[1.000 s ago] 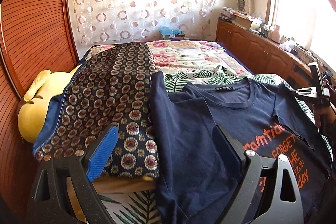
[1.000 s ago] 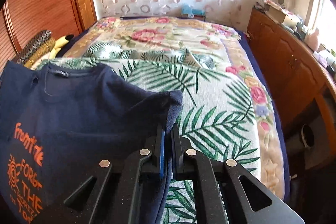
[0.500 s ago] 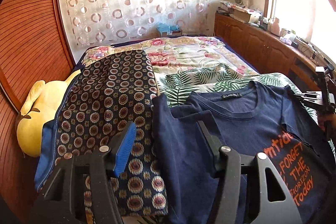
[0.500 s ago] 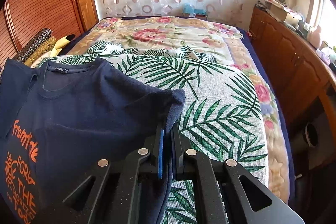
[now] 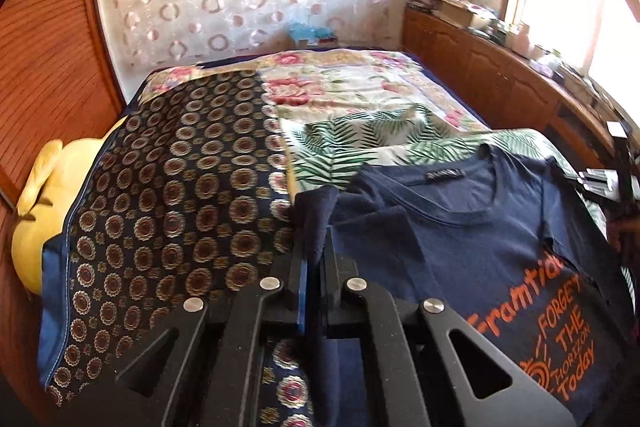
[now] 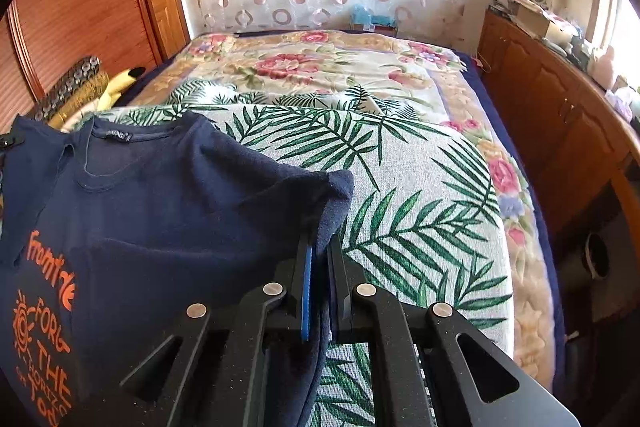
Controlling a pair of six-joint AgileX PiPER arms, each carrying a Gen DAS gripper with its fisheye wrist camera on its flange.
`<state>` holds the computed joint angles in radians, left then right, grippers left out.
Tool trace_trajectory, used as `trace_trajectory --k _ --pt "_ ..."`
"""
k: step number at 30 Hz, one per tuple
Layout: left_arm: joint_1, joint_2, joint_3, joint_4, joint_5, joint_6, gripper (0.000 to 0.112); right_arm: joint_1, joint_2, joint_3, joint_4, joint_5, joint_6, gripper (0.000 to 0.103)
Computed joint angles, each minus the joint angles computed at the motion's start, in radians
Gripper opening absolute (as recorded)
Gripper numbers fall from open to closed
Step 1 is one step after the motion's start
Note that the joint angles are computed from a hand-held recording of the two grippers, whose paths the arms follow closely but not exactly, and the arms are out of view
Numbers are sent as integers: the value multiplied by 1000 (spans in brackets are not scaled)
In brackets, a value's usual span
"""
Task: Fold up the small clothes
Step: 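Grasp the hem with the left tool while the right tool holds the hem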
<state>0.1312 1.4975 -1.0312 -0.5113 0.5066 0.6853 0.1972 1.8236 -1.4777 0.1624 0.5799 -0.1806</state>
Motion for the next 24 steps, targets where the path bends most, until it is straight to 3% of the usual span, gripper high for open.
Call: trace_trajectory --k 2,3,5,8,10,12,17,23,24 --pt "-7 -25 18 -20 -4 29 5 -22 28 -59 71 63 -45 17" --pt "-9 -45 30 -51 2 59 5 -31 39 -77 113 84 -83 30" --pt "-14 -72 44 -76 7 82 4 -32 57 -111 154 119 -132 46" --pt "-22 -131 77 -128 30 131 4 26 59 -118 -9 102 -29 47" --pt "-25 -182 114 -169 43 169 4 34 55 -115 -12 99 -23 40" --pt "-24 -230 156 -206 52 203 4 37 44 -99 4 91 -59 6" --pt "6 -364 292 -330 89 330 4 78 -76 34 -68 -23 -36 6" --pt "176 -567 449 -433 237 465 4 57 -393 356 248 -162 -320 6" --pt "245 -601 478 -457 293 502 4 52 -448 414 309 -174 -377 6"
